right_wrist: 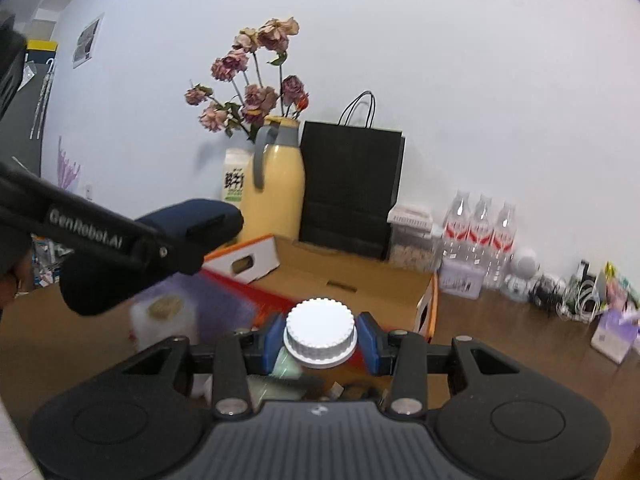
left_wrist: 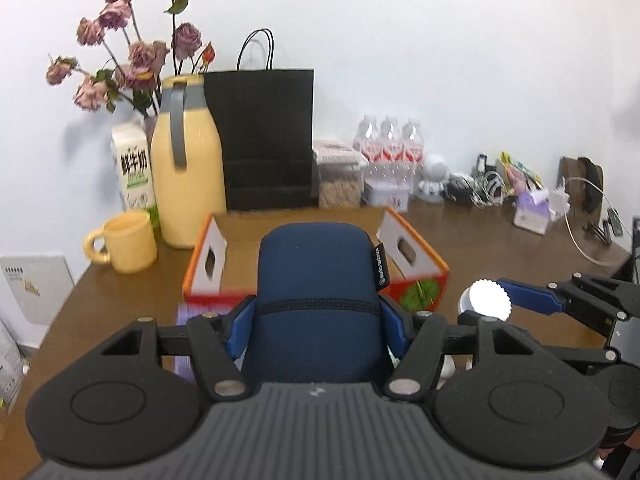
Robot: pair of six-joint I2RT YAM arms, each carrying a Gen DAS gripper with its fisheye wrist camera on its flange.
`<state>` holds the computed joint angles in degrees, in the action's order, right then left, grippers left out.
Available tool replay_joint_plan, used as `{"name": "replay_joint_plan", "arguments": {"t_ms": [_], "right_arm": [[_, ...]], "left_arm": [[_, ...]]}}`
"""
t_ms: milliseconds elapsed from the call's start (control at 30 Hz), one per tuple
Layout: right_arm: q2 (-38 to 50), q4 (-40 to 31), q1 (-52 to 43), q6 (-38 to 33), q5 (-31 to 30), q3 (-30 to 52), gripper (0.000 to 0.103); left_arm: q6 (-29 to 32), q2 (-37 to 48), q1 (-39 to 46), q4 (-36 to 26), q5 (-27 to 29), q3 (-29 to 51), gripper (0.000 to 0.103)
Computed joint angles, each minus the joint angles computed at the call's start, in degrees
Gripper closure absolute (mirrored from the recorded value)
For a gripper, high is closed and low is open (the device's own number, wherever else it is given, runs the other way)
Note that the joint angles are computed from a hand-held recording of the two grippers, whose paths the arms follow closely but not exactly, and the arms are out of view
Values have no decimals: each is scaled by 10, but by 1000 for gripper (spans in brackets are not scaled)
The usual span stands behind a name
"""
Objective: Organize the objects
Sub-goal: 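Close the left tool on the dark blue case while the right tool holds the cap, then lower the blue case and cap into the cardboard box and open both tools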
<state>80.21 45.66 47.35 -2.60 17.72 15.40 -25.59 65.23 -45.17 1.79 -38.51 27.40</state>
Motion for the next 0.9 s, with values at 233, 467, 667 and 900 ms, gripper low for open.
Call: {"name": "replay_joint_plan", "arguments": {"t_ms": [233,467,667,900], "right_arm": [[118,-110,-108,-37,-98,208,64],[301,-253,-162,-35,-152,458,64],[435,-370,-188,-57,-174,636,64],[505,-414,-201,-68,-184,714,60]], "left_arm": [[82,140,161,-8,122,157,38],[109,343,237,-92,173,364,38],[125,500,270,-164,192,519,38],[135,579,290,-203,198,597,30]]}}
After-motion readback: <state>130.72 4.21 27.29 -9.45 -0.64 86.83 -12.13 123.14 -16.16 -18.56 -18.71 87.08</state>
